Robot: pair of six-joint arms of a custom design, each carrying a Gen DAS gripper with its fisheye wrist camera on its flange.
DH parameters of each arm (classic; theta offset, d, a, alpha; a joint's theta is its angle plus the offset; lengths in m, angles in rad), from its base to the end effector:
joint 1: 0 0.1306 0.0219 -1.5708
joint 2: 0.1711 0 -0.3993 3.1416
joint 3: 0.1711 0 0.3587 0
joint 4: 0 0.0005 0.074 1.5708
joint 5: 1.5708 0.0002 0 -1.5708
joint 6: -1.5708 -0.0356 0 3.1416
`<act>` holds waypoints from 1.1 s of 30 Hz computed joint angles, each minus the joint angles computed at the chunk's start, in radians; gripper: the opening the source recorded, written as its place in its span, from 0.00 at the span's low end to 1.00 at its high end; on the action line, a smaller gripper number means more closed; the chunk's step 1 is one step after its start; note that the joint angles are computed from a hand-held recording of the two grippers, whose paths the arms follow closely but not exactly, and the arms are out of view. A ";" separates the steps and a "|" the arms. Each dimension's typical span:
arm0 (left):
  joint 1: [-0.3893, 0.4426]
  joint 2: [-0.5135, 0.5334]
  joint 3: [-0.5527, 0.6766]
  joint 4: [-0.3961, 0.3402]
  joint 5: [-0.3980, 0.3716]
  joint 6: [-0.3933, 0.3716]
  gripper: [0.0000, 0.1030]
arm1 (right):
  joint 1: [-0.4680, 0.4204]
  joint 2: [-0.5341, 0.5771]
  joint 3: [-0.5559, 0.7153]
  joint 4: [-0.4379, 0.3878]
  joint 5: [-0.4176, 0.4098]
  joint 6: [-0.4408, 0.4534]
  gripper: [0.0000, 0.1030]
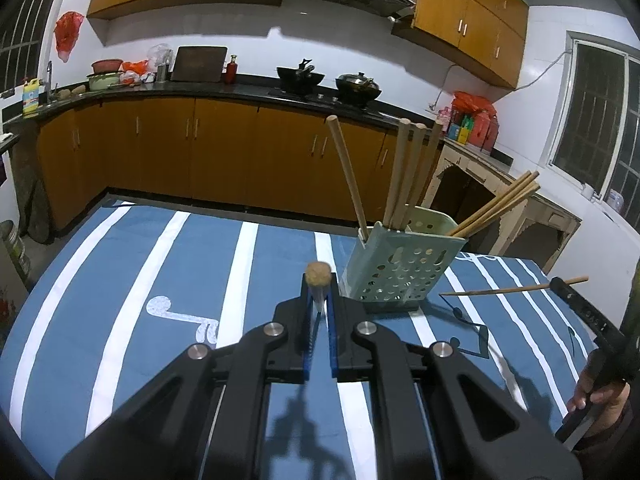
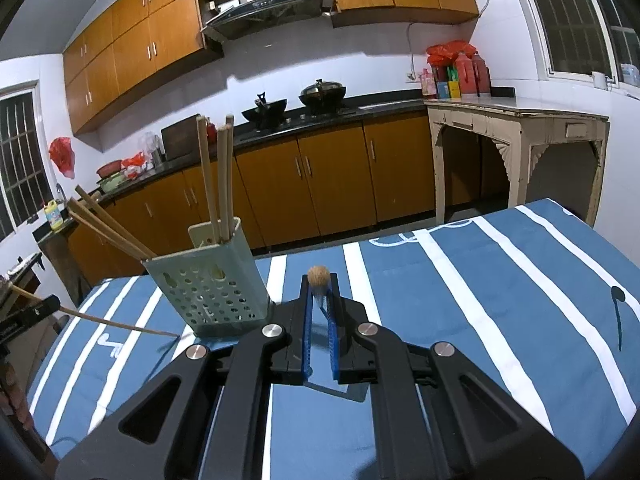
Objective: Organize utensils
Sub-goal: 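Carry both chopsticks upright above the green holder, then lower both chopsticks into the green holder and open both tools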
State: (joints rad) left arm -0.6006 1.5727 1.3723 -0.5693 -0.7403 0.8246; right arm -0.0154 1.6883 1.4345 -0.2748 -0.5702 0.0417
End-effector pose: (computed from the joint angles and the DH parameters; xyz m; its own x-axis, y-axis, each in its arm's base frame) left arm 0.4374 -0.2711 0.3826 -0.4027 -0.3812 -0.8322 -0.4096 0.8881 -0.2086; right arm 0.5727 0.0099 0.3707 -0.4849 -0.0276 -0.8741 -0.4737 0.8485 0.2360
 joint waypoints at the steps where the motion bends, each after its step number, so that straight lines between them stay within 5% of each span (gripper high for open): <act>1: 0.001 0.000 0.002 -0.005 -0.003 -0.002 0.07 | -0.001 -0.001 0.004 0.001 -0.006 -0.006 0.08; 17: -0.038 -0.044 0.050 0.052 -0.011 -0.149 0.07 | -0.017 -0.056 0.064 0.045 -0.175 -0.112 0.08; 24: -0.066 -0.037 0.113 0.180 -0.058 -0.278 0.07 | -0.012 -0.098 0.056 0.186 -0.236 -0.207 0.08; 33: -0.050 0.026 0.218 0.313 -0.122 -0.394 0.07 | 0.017 -0.080 0.058 0.361 -0.187 -0.305 0.08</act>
